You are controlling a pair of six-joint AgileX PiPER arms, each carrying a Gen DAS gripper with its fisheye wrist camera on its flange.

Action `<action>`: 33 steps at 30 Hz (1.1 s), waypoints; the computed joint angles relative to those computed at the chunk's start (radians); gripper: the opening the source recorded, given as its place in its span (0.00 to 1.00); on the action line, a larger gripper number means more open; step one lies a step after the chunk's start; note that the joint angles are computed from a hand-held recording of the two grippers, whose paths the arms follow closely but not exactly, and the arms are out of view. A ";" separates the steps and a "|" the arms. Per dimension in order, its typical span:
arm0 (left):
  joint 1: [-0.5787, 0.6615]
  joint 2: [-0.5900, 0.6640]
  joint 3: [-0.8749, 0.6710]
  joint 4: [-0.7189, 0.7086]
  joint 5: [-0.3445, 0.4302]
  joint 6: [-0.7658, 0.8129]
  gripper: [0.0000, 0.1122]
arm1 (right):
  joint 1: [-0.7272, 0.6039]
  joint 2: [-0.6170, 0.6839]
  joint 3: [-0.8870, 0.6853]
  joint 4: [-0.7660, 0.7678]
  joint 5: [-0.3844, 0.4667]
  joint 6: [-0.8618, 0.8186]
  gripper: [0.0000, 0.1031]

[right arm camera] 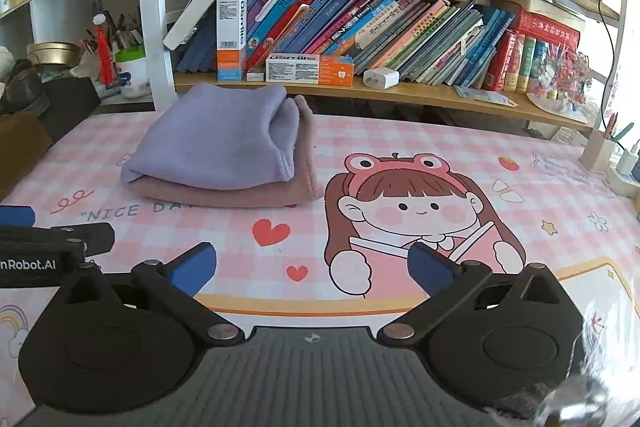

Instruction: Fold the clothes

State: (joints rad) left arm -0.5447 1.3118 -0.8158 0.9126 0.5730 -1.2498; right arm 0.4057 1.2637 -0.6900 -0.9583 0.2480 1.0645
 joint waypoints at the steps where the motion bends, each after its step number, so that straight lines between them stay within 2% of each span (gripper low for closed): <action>1: 0.000 0.000 0.001 0.000 0.001 -0.002 0.86 | -0.001 0.002 -0.002 0.016 0.000 -0.013 1.00; 10: 0.001 0.001 0.003 -0.012 -0.012 0.017 0.86 | -0.004 0.017 -0.015 0.106 0.001 -0.104 1.00; 33: 0.026 0.019 -0.007 -0.046 -0.023 0.059 0.87 | -0.013 0.058 -0.042 0.217 0.013 -0.199 1.00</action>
State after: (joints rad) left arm -0.5191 1.3307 -0.8225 0.8664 0.5501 -1.1909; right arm 0.3931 1.3221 -0.7320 -0.7417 0.2613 0.8653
